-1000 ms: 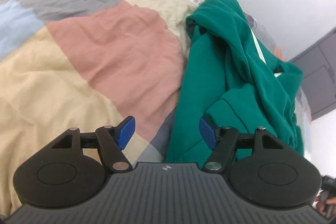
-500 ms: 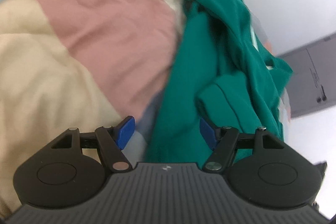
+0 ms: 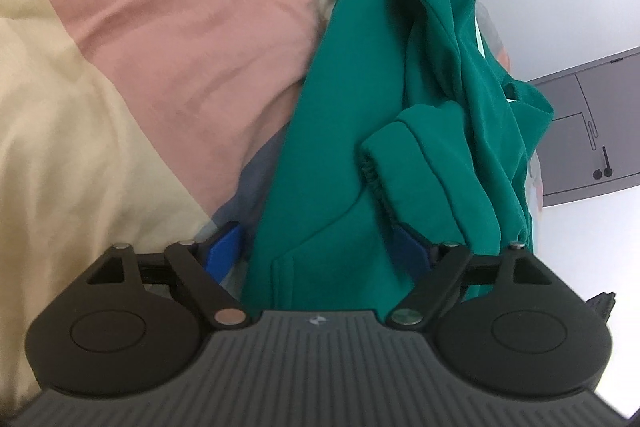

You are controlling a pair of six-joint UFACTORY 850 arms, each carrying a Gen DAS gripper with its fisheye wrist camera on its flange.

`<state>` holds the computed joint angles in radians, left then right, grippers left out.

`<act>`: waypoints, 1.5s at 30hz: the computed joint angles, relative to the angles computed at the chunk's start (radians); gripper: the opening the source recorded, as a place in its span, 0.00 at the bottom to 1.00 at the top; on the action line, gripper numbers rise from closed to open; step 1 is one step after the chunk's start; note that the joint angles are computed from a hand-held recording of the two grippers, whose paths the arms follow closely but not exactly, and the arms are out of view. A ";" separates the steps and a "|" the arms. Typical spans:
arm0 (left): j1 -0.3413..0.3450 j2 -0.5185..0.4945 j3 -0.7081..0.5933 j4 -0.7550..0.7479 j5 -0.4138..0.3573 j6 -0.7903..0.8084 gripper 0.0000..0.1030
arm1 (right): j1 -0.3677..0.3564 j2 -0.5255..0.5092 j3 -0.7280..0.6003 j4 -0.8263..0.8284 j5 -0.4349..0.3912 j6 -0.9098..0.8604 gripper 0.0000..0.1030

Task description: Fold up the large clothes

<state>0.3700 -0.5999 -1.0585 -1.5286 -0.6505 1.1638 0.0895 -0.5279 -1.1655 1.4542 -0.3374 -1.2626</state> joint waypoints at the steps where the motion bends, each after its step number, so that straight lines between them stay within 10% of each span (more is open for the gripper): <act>1: -0.001 0.000 0.000 -0.001 0.003 -0.003 0.84 | -0.007 -0.007 0.001 0.037 -0.019 -0.021 0.83; 19: 0.055 0.002 0.031 -0.114 -0.281 0.123 0.84 | -0.051 -0.062 -0.010 0.052 -0.375 -0.071 0.85; 24: 0.037 0.004 0.024 -0.075 -0.219 0.080 0.87 | -0.073 -0.068 -0.001 0.118 -0.511 -0.166 0.85; 31: 0.005 -0.008 -0.012 0.070 -0.126 -0.041 0.86 | -0.024 -0.104 -0.067 -0.094 -0.339 0.028 0.82; 37: 0.017 -0.003 -0.001 0.032 -0.265 0.107 0.85 | -0.038 -0.130 -0.082 -0.076 -0.513 -0.113 0.85; 45: -0.056 -0.009 -0.045 0.241 -0.124 -0.018 0.73 | -0.001 -0.130 -0.084 -0.149 -0.437 -0.143 0.80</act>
